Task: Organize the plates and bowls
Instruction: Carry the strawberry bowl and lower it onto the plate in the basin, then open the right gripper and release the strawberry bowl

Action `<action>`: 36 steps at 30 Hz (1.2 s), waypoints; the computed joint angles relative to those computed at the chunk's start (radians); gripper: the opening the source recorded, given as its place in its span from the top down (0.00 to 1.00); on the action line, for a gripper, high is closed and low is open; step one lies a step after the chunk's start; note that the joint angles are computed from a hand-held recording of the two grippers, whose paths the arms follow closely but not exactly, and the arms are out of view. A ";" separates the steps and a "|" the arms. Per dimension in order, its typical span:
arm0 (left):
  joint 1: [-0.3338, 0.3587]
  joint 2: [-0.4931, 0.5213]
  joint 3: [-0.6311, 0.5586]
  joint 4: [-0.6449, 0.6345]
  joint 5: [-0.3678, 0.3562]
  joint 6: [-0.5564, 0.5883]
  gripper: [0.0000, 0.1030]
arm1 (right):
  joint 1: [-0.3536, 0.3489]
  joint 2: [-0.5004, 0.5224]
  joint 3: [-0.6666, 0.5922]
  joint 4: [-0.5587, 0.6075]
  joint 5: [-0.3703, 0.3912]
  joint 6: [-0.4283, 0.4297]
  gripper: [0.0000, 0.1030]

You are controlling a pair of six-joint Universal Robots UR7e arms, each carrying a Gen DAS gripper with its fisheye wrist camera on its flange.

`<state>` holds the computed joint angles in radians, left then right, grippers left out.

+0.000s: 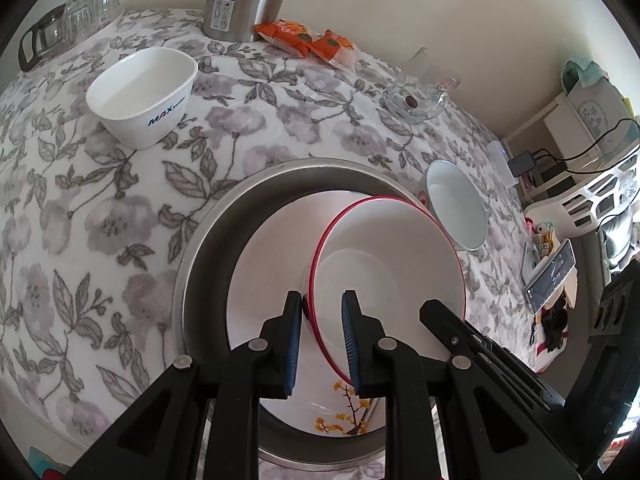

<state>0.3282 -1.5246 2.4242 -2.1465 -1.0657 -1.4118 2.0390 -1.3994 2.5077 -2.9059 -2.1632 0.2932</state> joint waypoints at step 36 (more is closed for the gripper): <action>-0.036 -0.083 -0.033 0.214 0.084 -0.165 0.36 | 0.040 -0.017 -0.006 -0.005 -0.108 0.017 0.39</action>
<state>0.2921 -1.6075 2.3916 -1.9323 -0.9815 -1.5772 2.0790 -1.4163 2.5013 -2.9110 -2.2715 0.3101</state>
